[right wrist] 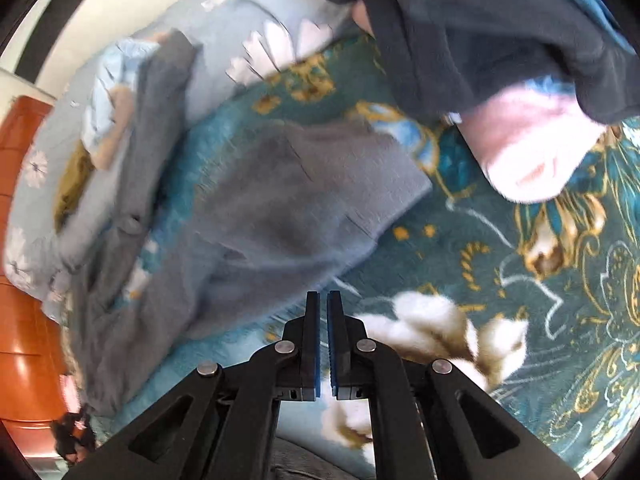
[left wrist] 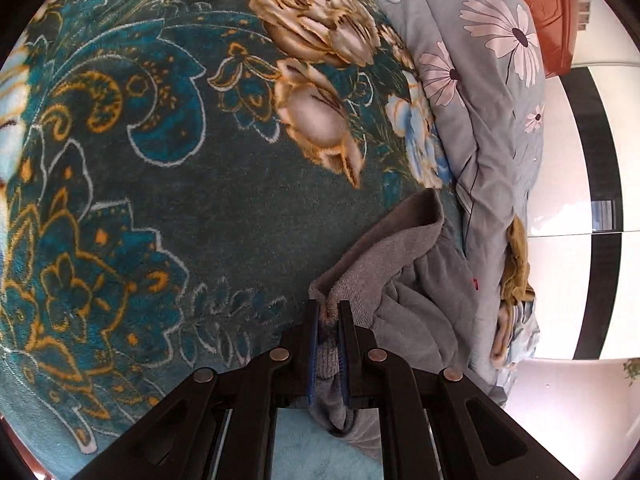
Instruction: Fold clothes
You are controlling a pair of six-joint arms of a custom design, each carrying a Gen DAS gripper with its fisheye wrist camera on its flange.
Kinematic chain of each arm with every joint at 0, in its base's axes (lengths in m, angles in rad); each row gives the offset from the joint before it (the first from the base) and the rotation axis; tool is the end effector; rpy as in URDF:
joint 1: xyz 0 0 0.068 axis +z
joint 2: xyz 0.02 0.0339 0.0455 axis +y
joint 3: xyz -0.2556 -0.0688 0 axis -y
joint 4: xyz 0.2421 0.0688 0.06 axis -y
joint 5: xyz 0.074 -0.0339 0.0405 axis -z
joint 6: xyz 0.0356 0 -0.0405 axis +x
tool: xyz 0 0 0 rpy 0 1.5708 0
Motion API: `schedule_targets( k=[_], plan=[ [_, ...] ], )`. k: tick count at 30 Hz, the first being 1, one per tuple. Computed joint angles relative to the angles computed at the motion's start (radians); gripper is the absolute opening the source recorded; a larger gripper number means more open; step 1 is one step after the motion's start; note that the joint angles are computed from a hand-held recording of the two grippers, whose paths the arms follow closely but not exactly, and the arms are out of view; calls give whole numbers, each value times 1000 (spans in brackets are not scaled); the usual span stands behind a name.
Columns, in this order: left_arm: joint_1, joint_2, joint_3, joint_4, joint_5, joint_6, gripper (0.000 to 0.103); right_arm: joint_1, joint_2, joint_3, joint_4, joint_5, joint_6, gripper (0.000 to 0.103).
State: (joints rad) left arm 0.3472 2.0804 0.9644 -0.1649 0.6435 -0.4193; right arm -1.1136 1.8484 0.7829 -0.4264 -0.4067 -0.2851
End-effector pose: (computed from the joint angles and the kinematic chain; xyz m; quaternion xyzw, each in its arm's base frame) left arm 0.3216 0.0936 0.0473 -0.3087 0.8877 -0.3176 0.1257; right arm 0.1310 -0.2344 0.0701 0.3866 0.8991 0.1296 0.1595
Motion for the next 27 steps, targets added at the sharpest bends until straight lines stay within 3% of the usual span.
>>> schedule_targets(
  k=[2,4,6,7,15,19,20,23,27],
  plan=[
    [-16,3,15,-3,-5,-5,9,21,5,31,-20,-49,39,3],
    [-22,1,31,-26,-10,6,9,51,34,63,-20,-99,95,11],
    [-25,-4,43,-50,-14,20,9,89,77,88,-17,-147,150,28],
    [-25,-9,44,-61,-17,27,9,111,91,96,-12,-169,185,30],
    [-15,16,78,-109,-21,54,9,156,209,187,5,-164,467,32],
    [-16,30,88,-115,-30,53,9,133,239,205,-4,-122,541,32],
    [-16,34,89,-114,-30,52,9,129,239,200,4,-110,549,30],
    [-12,42,91,-117,-26,48,9,111,251,192,21,-115,552,4],
    [-7,32,84,-105,-16,30,9,125,164,148,40,-143,510,1]
  ],
)
